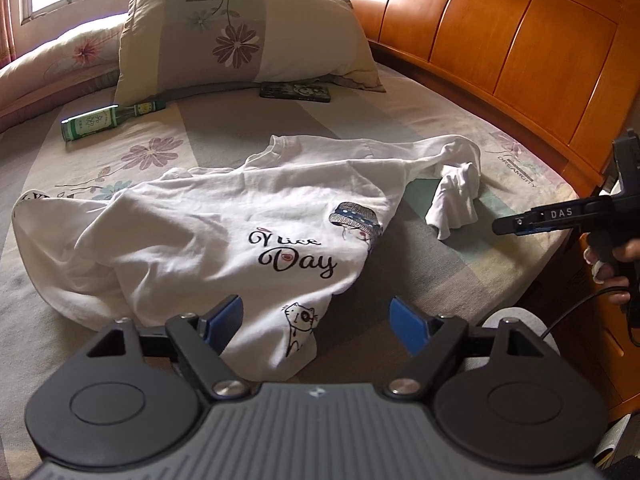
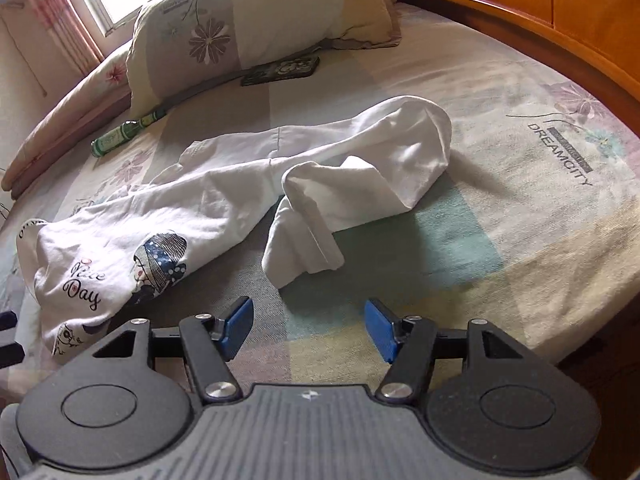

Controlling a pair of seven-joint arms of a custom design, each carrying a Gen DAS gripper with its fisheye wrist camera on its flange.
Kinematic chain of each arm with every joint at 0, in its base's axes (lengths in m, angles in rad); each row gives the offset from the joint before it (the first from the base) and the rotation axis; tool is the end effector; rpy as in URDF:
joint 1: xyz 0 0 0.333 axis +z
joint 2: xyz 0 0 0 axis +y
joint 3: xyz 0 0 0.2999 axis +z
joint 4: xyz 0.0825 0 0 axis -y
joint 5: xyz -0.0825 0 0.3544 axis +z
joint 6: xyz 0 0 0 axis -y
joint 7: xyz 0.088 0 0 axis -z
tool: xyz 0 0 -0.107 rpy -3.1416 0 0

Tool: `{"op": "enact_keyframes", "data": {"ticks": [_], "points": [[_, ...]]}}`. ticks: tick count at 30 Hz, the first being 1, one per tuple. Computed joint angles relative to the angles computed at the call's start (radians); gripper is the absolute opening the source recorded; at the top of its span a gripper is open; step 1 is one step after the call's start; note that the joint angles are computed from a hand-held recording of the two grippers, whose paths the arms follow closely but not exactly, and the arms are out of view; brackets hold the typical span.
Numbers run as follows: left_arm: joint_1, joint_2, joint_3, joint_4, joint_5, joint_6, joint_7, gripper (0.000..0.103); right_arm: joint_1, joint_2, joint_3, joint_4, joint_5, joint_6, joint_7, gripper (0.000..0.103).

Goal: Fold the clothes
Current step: 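Grasp a sleeve with the right gripper and stretch it out flat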

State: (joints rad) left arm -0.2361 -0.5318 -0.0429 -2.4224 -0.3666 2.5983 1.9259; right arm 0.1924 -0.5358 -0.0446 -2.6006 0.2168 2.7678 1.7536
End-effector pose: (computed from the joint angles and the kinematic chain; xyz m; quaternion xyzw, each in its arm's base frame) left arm 0.4026 -0.1108 0.5748 -0.5175 0.7732 -0.3289 0.1616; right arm 0.4021 0.0490 0.5115 -0.5890 0.7280 -0.1302 0.3259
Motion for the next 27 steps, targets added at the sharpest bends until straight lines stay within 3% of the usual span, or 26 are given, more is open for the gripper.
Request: {"op": "enact_keyframes", "data": {"ticks": [4, 7, 8, 9, 11, 12, 20, 27], "points": [[-0.012, 0.057, -0.006, 0.035, -0.011, 0.004, 0.006, 0.081, 0.029, 0.142, -0.009, 0.075, 0.030, 0.085, -0.019, 0.067], [0.006, 0.094, -0.022, 0.055, 0.006, 0.006, -0.011, 0.081, 0.000, 0.234, 0.016, 0.130, 0.000, 0.118, 0.007, 0.067], [0.010, 0.102, -0.025, 0.059, 0.011, 0.007, -0.015, 0.081, 0.000, 0.262, 0.014, 0.149, -0.001, 0.117, 0.003, 0.062], [0.013, 0.112, -0.024, 0.066, 0.012, 0.004, -0.016, 0.081, 0.002, 0.287, 0.010, 0.169, 0.002, 0.114, -0.006, 0.043], [0.018, 0.128, -0.023, 0.076, 0.012, -0.001, -0.016, 0.081, -0.006, 0.288, 0.010, 0.182, -0.025, 0.067, -0.051, 0.021], [0.019, 0.135, -0.022, 0.080, 0.011, -0.002, -0.012, 0.081, -0.026, 0.282, 0.024, 0.184, -0.071, 0.044, -0.056, 0.020], [0.030, 0.190, -0.030, 0.115, -0.001, -0.001, 0.000, 0.081, -0.257, 0.209, 0.164, 0.224, -0.744, -0.220, 0.044, 0.019], [0.034, 0.208, -0.041, 0.128, -0.010, 0.002, 0.010, 0.081, -0.352, 0.253, 0.172, 0.282, -1.269, -0.378, 0.203, 0.018]]}}
